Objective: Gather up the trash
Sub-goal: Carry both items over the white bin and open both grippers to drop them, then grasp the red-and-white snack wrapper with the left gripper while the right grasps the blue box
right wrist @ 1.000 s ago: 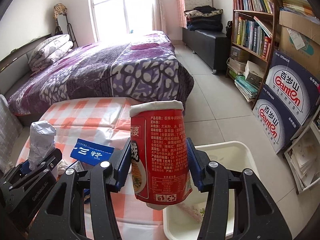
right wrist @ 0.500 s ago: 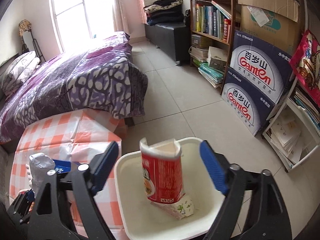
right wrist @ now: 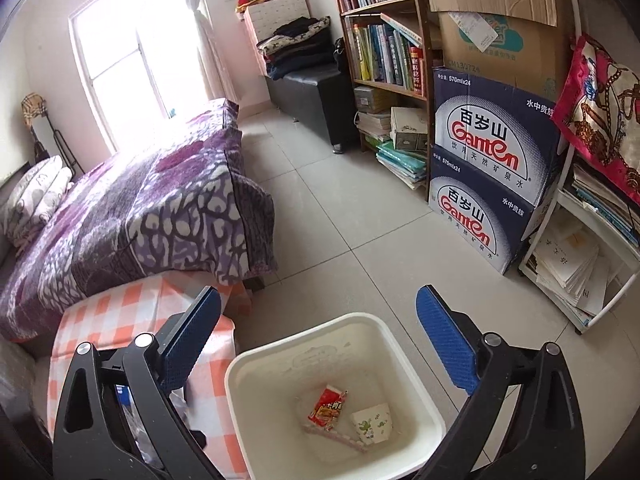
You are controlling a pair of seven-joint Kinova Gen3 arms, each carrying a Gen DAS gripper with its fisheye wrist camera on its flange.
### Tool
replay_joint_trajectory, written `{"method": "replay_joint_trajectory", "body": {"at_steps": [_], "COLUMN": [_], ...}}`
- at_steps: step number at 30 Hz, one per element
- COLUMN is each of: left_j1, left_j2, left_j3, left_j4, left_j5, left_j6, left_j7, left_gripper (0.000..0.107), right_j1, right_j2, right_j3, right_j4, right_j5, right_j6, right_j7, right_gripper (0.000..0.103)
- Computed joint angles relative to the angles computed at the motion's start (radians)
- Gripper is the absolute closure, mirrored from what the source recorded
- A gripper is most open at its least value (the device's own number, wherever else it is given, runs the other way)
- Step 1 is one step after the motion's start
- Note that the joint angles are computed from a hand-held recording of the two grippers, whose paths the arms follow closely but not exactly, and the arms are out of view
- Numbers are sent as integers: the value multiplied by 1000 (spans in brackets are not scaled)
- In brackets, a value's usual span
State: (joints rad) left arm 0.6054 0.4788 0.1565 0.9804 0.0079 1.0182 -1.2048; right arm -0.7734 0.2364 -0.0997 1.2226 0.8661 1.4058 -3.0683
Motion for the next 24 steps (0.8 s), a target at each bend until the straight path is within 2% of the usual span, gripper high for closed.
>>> {"method": "replay_joint_trajectory", "body": {"at_steps": [5,7,10,13,15,21,24], "left_j1": [-25,-49,-55,-59,-36,49,71], "left_j2": [54,55,51,55,45,5,9], "left_j3": [47,67,64,54,24,-68,-96], "left_j4": [-76,-54,-25,-27,-19,21,11], "left_j5": [82,138,172,185,146,-67,-164], "left_j6": [36,3,-32,-24,-24,-17,34], "left_j7": [-65,-101,-113,-107,-79,46,102], "left_gripper": [49,35,30,29,29,25,25], "right_j1": [27,38,52,64,71,58,44], "right_j2": [-27,-36,-45,-40,-33,35,88], "right_j3": [4,1,-6,-13,-15,-2,15], "right_j4": [16,23,33,25,14,-62,-122], "right_j5": [0,-4,-4,-18,-35,-88,-128], "right_j6": [-17,-24,-41,-59,-77,-76,-62], "right_j7": [-20,-34,-53,-34,-11,113,192], "right_gripper": [9,9,9,9,7,7,7]}}
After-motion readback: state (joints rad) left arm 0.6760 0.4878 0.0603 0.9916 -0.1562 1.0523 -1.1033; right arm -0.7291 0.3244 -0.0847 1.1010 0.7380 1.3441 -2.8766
